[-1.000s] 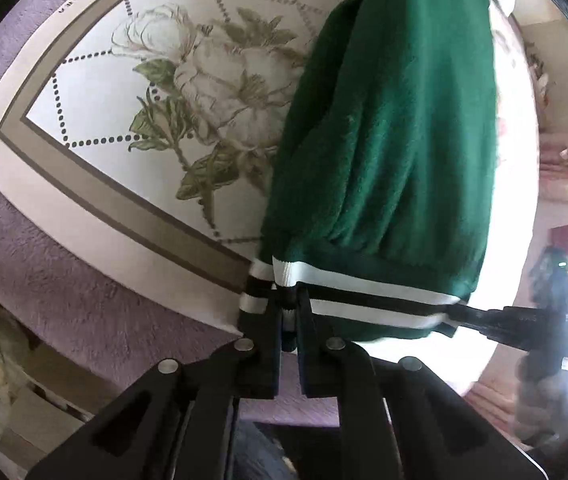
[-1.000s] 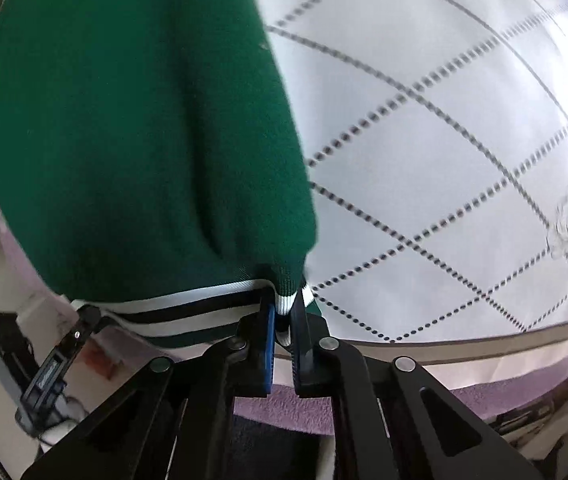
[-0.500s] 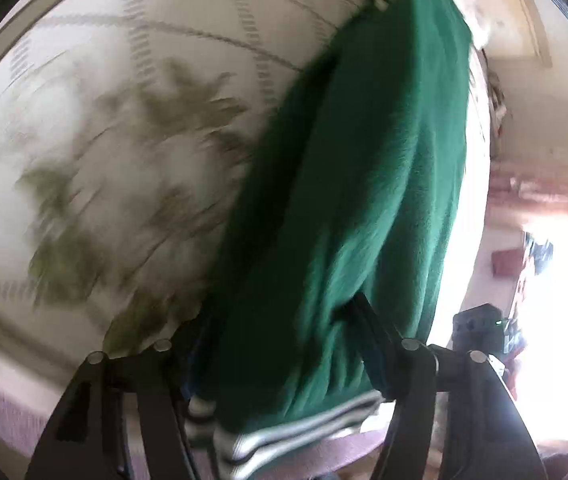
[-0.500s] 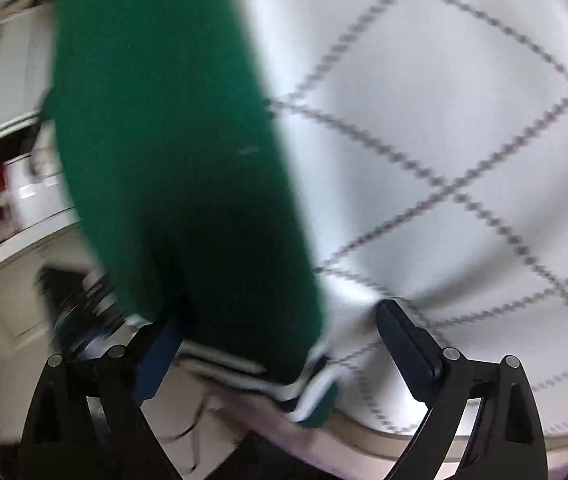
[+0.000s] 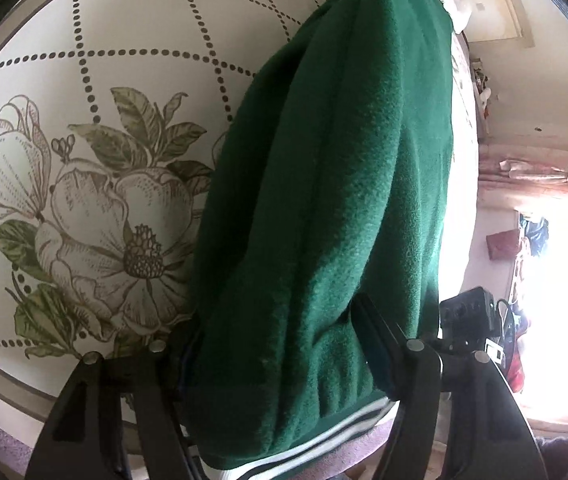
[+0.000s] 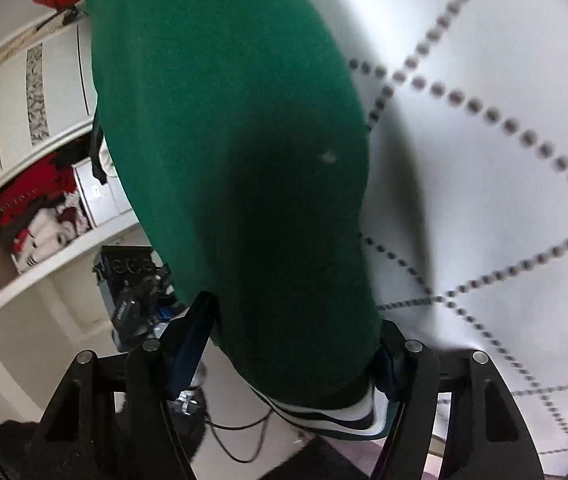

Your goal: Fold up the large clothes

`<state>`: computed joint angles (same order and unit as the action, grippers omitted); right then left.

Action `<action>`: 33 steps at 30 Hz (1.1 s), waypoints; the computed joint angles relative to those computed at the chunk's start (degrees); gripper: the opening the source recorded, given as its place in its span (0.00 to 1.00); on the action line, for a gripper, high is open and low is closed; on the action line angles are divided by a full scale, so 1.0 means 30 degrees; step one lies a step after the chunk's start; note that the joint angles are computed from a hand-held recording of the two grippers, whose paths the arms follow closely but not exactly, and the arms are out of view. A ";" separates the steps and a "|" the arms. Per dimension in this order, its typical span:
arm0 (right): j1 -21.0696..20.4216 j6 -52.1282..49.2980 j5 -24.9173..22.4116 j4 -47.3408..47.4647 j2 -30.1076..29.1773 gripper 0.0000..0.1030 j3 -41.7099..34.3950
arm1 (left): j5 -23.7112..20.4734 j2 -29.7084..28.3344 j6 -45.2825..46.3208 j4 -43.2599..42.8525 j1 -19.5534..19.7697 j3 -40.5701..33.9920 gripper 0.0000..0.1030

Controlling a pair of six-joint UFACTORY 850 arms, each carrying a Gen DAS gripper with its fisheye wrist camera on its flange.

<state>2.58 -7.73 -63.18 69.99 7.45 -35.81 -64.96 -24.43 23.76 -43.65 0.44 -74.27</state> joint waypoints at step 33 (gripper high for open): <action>0.0246 -0.3582 -0.0695 0.4543 -0.0773 0.36 0.1310 | 0.0568 0.0187 -0.0852 0.1038 -0.0405 -0.0796 0.42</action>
<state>3.32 -18.47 -65.27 83.62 5.13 -31.89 -63.25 -23.87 21.20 -40.54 -0.77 -76.66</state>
